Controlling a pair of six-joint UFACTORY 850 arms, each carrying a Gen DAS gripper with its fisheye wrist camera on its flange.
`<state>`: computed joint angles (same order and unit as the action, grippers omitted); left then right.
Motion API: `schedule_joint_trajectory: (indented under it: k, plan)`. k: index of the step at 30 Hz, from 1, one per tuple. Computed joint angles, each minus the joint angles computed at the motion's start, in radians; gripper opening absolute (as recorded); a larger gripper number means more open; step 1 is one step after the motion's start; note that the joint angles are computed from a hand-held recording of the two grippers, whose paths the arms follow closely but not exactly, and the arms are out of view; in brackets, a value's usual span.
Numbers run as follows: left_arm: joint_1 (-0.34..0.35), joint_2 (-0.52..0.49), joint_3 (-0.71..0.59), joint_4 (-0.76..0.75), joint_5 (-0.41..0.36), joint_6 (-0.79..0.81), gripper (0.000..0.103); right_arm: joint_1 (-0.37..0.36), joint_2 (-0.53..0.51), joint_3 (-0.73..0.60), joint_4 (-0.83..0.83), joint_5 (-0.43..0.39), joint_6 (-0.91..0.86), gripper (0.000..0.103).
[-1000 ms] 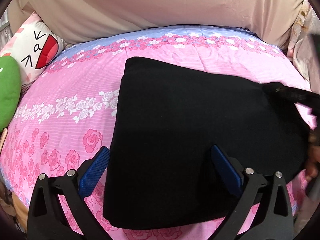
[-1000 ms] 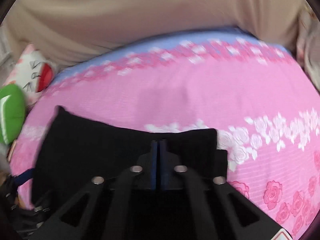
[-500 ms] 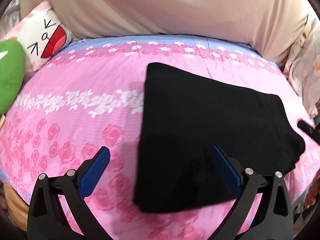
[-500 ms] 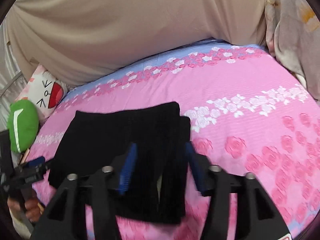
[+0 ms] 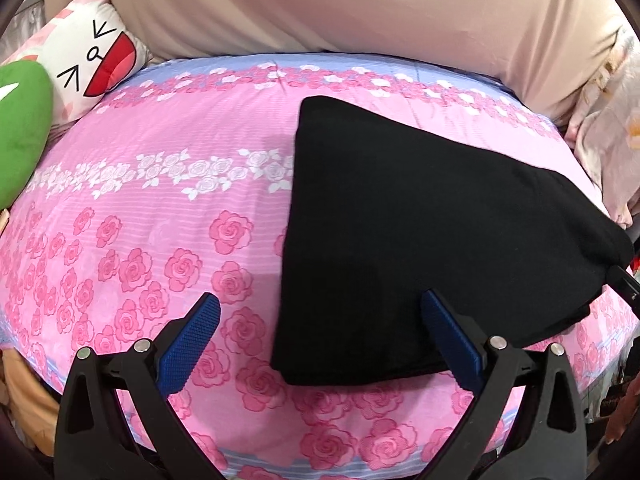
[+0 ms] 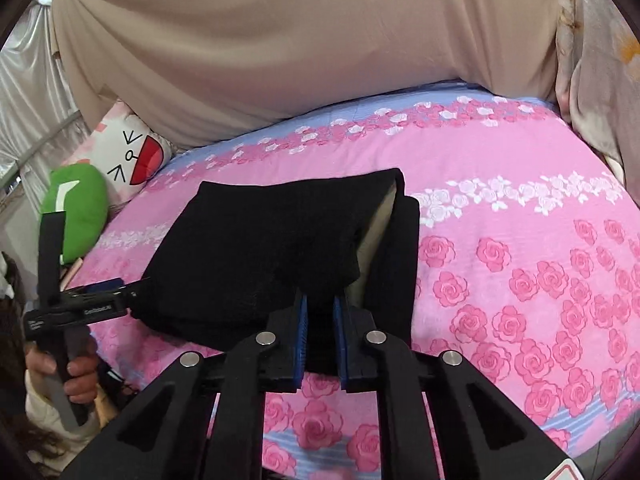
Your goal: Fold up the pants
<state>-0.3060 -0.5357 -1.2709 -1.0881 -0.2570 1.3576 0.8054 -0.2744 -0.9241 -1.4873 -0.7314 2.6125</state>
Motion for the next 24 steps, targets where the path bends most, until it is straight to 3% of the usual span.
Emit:
schedule_joint_trajectory:
  k: [2, 4, 7, 8, 10, 12, 15, 18, 22, 24]
  plan:
    - [-0.004, -0.013, -0.008, 0.037, -0.009, -0.035, 0.098, -0.038, -0.033, 0.017, 0.013, 0.079, 0.025, 0.010]
    - [-0.004, -0.029, -0.025, 0.113, -0.022, -0.117, 0.098, -0.037, -0.028, 0.057, -0.100, 0.074, 0.187, 0.010]
    - [0.001, -0.031, -0.033, 0.143, -0.034, -0.150, 0.098, -0.022, 0.012, 0.071, -0.088, 0.051, 0.234, 0.035]
    - [0.003, -0.029, -0.034, 0.135, -0.037, -0.144, 0.098, -0.015, 0.016, 0.061, -0.054, 0.027, 0.189, 0.035]
    - [0.002, -0.025, -0.033, 0.118, -0.032, -0.130, 0.098, 0.003, 0.010, 0.021, 0.032, -0.045, 0.061, 0.035]
    - [-0.004, -0.022, -0.032, 0.126, -0.018, -0.139, 0.098, 0.004, 0.008, -0.011, 0.012, -0.079, 0.001, 0.035]
    - [-0.018, -0.016, -0.027, 0.127, 0.010, -0.132, 0.098, -0.048, -0.014, -0.076, -0.064, -0.011, -0.079, 0.024]
    - [-0.031, -0.014, -0.026, 0.139, 0.019, -0.136, 0.098, -0.123, -0.080, -0.179, -0.072, 0.090, -0.210, 0.021]
    - [-0.048, -0.013, -0.024, 0.172, 0.045, -0.160, 0.098, -0.239, -0.185, -0.291, 0.146, 0.160, -0.446, 0.021]
    - [-0.055, -0.017, -0.026, 0.198, 0.063, -0.179, 0.098, -0.286, -0.215, -0.290, 0.247, 0.166, -0.483, 0.012]
